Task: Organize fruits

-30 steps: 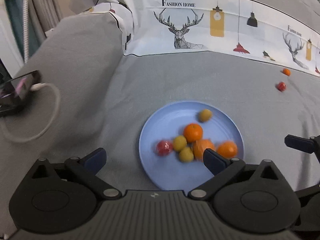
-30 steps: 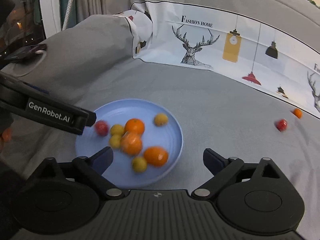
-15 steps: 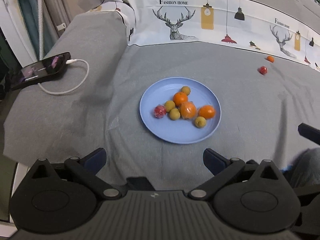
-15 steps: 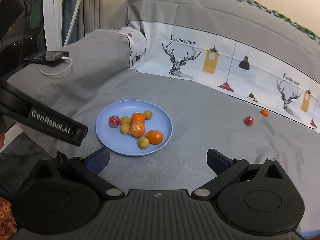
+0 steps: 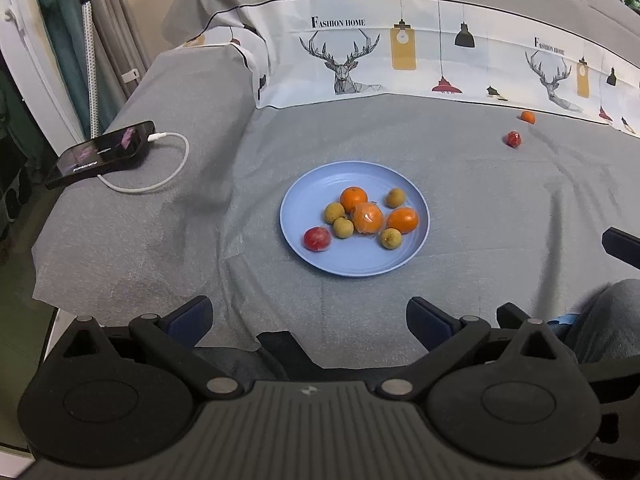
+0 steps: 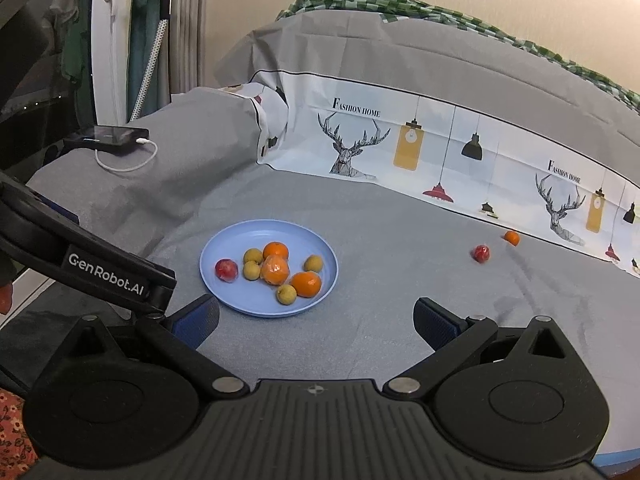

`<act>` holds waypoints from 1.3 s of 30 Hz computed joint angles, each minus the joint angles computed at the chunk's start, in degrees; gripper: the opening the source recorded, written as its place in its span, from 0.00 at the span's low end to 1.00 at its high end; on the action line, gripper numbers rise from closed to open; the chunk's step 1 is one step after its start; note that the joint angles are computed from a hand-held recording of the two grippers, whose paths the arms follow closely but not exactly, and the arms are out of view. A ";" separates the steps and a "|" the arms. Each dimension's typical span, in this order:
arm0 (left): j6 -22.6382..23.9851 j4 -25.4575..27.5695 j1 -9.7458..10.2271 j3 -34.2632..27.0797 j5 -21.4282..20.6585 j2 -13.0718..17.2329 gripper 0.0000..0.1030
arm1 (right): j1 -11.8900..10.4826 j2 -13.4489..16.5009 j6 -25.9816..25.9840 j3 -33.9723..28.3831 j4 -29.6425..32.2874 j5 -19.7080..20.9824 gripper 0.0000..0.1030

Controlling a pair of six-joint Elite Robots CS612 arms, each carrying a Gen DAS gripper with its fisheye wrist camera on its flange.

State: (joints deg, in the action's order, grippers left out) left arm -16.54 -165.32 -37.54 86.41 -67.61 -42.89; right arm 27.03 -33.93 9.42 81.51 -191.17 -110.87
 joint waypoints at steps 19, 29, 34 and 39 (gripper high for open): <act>0.14 0.80 0.12 -0.08 -0.10 -0.03 1.00 | 0.08 -0.14 0.06 -0.05 0.84 -0.05 0.99; 0.23 1.98 0.12 -0.69 0.10 0.27 1.00 | -0.11 -0.05 0.52 -0.32 1.73 0.48 0.99; 0.39 2.86 0.12 -1.16 0.25 0.50 1.00 | -0.32 -0.03 1.07 -0.36 2.27 1.12 0.99; 0.55 4.30 0.14 -1.97 0.38 0.92 1.00 | -0.79 0.00 2.31 -0.34 3.08 2.58 0.99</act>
